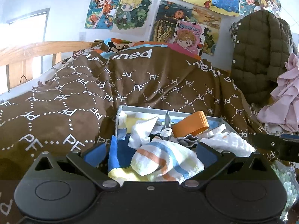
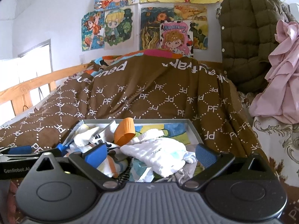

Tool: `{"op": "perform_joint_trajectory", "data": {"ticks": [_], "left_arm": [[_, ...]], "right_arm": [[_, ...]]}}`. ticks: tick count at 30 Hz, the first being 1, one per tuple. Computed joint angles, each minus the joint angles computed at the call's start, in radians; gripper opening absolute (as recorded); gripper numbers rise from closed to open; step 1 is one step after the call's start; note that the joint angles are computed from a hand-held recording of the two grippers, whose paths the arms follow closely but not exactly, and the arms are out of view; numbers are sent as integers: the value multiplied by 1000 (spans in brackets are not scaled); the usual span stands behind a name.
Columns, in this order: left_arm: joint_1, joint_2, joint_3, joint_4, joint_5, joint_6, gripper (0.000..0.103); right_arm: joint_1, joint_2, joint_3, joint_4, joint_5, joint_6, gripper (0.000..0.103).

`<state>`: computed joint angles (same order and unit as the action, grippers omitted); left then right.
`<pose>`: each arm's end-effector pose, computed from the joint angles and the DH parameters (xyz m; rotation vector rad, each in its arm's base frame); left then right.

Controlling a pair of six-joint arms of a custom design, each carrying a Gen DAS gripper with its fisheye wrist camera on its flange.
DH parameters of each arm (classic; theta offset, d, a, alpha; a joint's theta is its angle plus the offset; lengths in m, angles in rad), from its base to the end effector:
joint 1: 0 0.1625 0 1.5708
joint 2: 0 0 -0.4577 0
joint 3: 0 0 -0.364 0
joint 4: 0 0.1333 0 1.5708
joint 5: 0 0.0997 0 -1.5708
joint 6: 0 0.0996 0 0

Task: Organize soft objects
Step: 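Withdraw both tools from the tray and pull back from the bed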

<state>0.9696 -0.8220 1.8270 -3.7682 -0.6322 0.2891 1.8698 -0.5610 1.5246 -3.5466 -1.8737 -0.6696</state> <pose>-0.1622 -0.6142 0.2614 0.2361 2.0668 -1.4736 0.3136 -0.6658 0.1412 0.9353 -2.2129 1.2368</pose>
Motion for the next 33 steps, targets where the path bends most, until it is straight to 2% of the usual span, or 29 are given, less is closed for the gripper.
{"op": "perform_joint_trajectory", "data": {"ticks": [7,9,15,23,27,30,33], "left_arm": [[-35,-13,51,-61,63,24,102],[-53,-7,60,-115,104,39,102],[-107,-20,101,-179,161,75,102],[-197,-45,197,-196,247,-1,102],[-253,-25,232,-307,290,62,102],[-297,2,253,-435,317,107,102],[-330,8,287,-480,337,60,102]], "right_arm": [[-6,-21,57,-29,23,19,103],[-5,-26,64,-31,21,26,102],[-3,-65,131,-70,42,34,102],[9,-150,278,-160,62,42,103],[18,-194,351,-217,65,45,103],[23,-222,402,-268,64,32,103],[25,-244,454,-322,58,25,103]]}}
